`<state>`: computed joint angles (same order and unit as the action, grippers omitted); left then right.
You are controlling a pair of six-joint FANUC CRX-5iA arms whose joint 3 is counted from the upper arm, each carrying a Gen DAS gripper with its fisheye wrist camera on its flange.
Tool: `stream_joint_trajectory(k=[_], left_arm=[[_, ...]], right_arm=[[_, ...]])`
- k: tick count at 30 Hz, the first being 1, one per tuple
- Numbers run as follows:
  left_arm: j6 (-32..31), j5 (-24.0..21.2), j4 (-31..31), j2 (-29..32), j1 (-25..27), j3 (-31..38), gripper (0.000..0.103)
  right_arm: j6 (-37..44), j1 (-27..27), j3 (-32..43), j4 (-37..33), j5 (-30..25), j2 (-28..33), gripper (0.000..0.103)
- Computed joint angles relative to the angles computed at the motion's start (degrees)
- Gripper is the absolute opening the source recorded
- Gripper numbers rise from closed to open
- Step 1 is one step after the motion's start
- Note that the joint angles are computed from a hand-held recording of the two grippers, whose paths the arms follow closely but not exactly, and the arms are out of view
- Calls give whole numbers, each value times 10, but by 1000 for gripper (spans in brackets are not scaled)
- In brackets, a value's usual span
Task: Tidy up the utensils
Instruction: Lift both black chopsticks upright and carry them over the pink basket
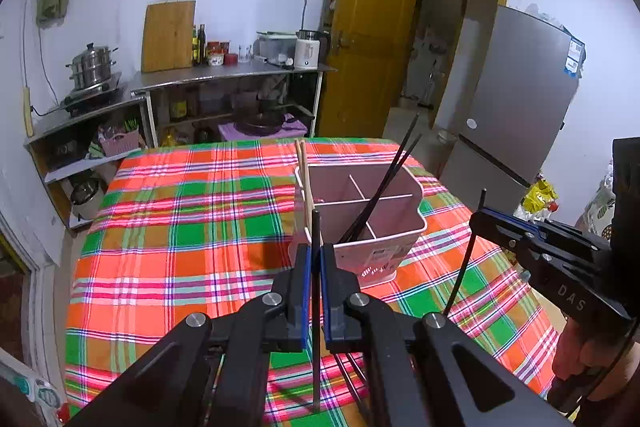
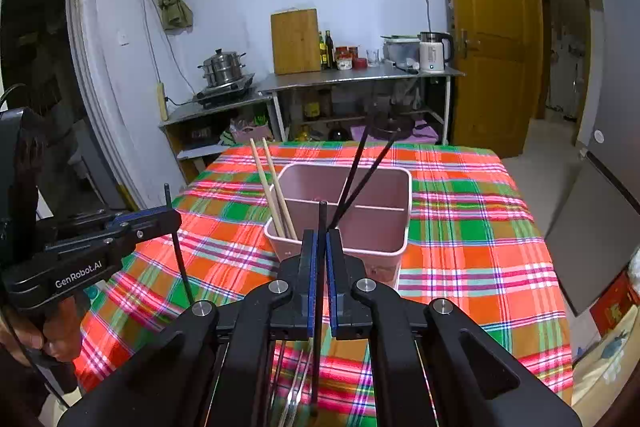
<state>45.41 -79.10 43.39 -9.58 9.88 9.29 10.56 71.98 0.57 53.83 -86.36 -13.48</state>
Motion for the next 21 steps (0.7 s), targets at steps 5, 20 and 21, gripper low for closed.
stream_joint_trajectory(k=[5, 20, 21], left_arm=[[-1, -6, 4, -8, 7, -4, 4], [-17, -43, 10, -32, 34, -7, 4], [-17, -46, 10, -32, 36, -6, 4]], right_arm=[[-1, 9, -1, 11, -7, -1, 4], [-20, 53, -2, 28, -48, -5, 4], [-23, 57, -4, 31, -51, -6, 4]])
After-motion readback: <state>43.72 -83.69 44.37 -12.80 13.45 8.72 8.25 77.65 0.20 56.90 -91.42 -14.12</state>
